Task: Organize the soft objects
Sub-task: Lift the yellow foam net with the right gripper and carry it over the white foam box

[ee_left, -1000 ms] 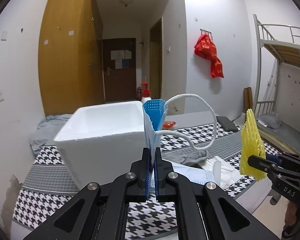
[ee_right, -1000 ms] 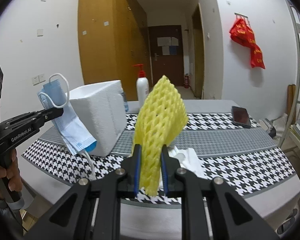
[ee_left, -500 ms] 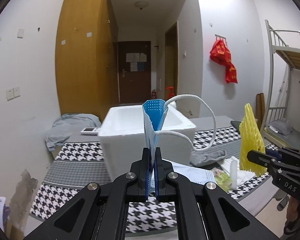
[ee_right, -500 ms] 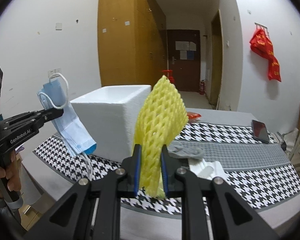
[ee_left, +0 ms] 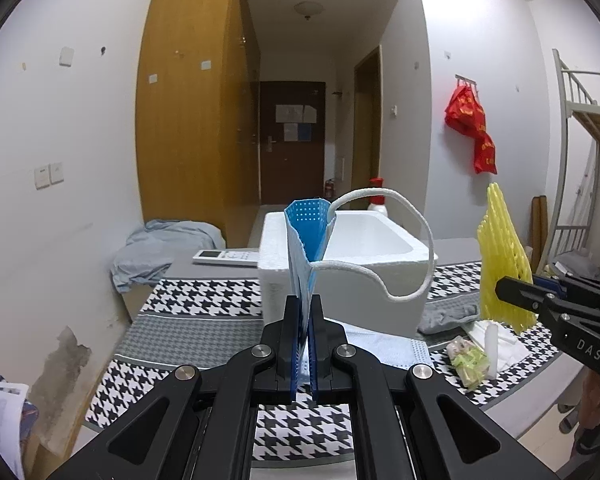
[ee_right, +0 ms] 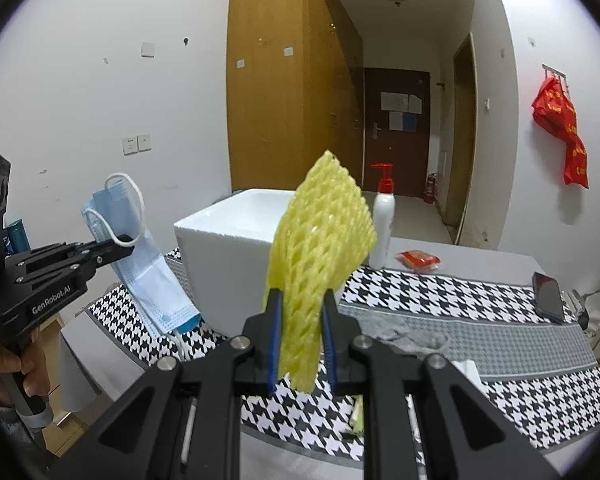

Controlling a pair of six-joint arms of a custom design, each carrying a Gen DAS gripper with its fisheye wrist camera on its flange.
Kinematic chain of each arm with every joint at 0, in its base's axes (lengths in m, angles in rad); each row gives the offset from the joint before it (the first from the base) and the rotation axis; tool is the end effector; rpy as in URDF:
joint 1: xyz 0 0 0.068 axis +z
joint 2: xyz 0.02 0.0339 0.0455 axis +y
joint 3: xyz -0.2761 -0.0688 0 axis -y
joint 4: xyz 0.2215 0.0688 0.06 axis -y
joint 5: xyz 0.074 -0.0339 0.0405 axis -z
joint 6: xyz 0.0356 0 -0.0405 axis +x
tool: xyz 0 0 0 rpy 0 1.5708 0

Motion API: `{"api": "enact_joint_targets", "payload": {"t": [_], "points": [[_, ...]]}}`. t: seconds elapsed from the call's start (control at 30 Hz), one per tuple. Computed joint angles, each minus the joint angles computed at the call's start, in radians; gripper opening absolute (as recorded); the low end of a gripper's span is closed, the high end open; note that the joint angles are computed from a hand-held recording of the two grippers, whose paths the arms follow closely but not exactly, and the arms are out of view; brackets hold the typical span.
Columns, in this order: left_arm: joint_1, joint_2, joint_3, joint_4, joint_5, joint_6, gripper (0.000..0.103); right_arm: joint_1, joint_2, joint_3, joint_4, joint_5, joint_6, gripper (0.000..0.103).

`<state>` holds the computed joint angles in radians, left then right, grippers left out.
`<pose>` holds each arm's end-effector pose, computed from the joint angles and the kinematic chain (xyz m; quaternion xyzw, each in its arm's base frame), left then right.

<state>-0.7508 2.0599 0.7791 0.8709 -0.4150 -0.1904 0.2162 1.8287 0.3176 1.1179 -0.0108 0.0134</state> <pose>0.2791 -0.2408 0.1197 0.1177 0.8176 -0.0898 0.5564 0.2585 0.0572 0.1210 -0.0872 0.8270 0.0681 0.5512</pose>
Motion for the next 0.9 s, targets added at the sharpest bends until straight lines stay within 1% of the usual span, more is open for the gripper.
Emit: {"api": "enact_joint_targets", "payload": {"t": [0.2, 0.33, 0.57, 0.9], "points": [[0.039, -0.013, -0.009, -0.002, -0.001, -0.012, 0.004, 0.019, -0.018, 0.076, -0.090, -0.012, -0.018, 0.021], [0.062, -0.019, -0.008, -0.005, -0.005, -0.021, 0.004, 0.017, -0.016, 0.142, -0.145, -0.047, -0.025, 0.021], [0.088, -0.032, -0.010, -0.007, -0.013, -0.027, 0.004, 0.030, 0.002, 0.231, -0.207, -0.077, -0.038, 0.021], [0.123, -0.042, -0.015, -0.010, -0.009, -0.031, 0.004, 0.052, 0.045, 0.379, -0.324, -0.083, -0.053, 0.021]]}}
